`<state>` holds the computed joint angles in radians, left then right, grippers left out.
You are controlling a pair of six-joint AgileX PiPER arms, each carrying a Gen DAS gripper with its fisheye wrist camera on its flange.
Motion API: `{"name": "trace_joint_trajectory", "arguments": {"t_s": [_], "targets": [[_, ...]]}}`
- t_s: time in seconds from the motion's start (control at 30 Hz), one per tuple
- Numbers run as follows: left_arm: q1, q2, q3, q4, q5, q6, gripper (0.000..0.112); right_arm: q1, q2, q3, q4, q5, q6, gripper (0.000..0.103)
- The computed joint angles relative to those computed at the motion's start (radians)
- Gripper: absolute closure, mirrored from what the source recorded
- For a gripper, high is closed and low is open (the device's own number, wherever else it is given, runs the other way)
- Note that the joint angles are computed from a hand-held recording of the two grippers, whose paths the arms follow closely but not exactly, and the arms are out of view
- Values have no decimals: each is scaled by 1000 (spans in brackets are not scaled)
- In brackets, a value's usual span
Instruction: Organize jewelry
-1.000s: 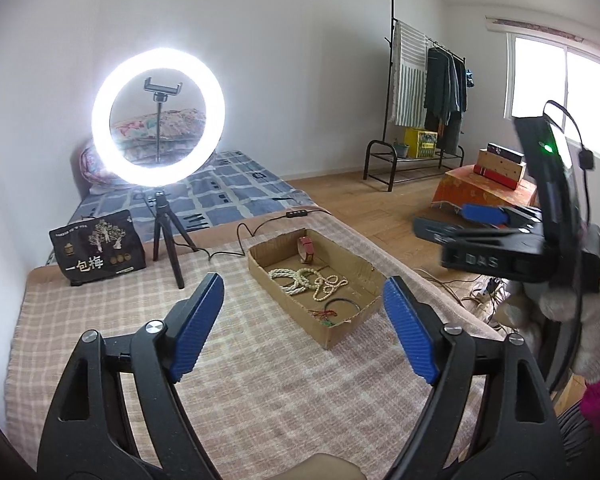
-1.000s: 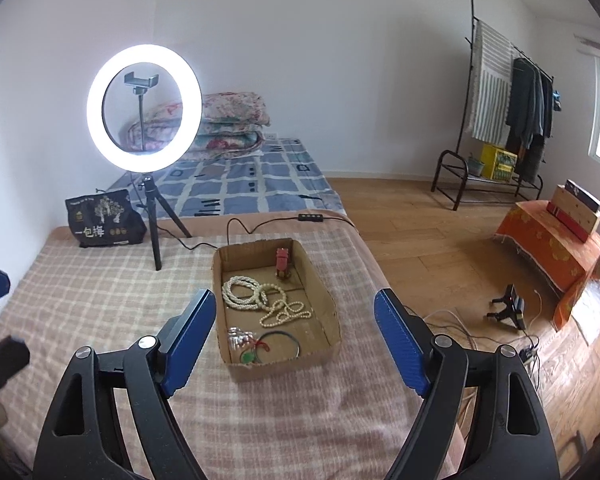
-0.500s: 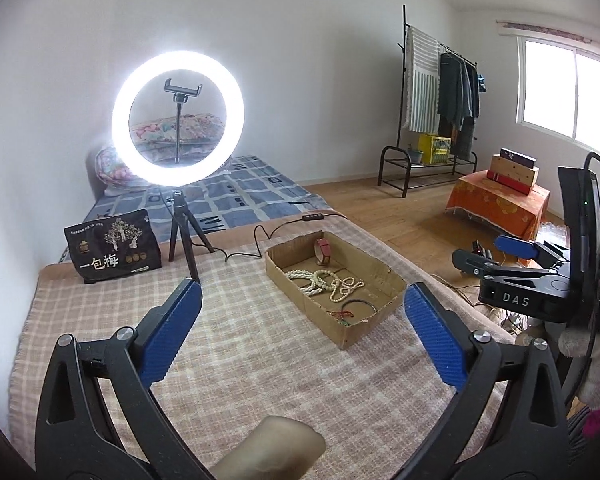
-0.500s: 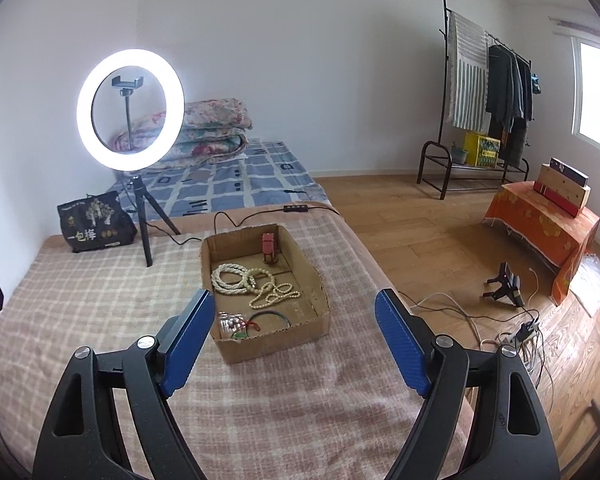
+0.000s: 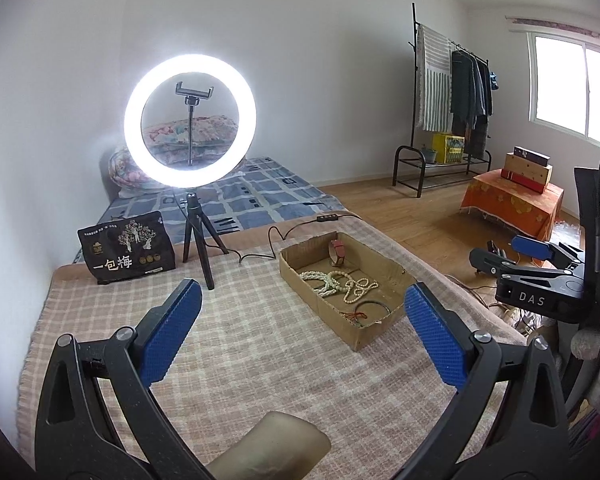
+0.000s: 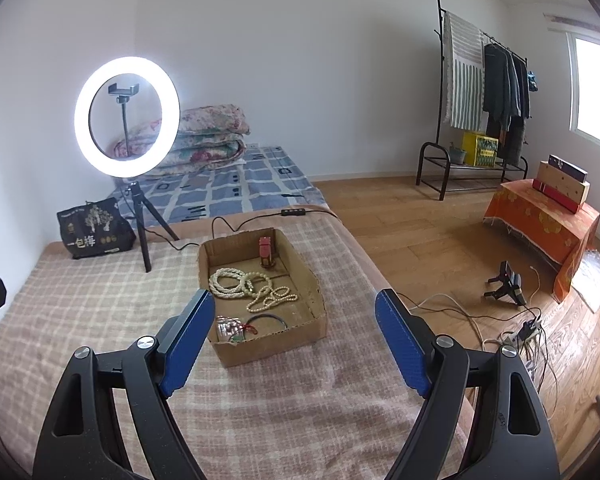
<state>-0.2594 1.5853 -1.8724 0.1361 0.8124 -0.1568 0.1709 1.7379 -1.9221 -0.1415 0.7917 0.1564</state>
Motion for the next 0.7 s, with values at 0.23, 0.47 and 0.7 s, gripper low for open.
{"name": "trace_joint_trajectory", "arguments": {"t_s": [0.23, 0.47, 0.7], "targets": [[-1, -1, 1, 2, 0, -3, 9, 19, 8, -8, -21, 5, 0, 21], [2, -3, 5, 1, -3, -1, 9, 19, 20, -23, -22, 16, 11, 21], [2, -4, 7, 0, -4, 3, 9, 20, 23, -25, -19, 16, 5, 21]]}}
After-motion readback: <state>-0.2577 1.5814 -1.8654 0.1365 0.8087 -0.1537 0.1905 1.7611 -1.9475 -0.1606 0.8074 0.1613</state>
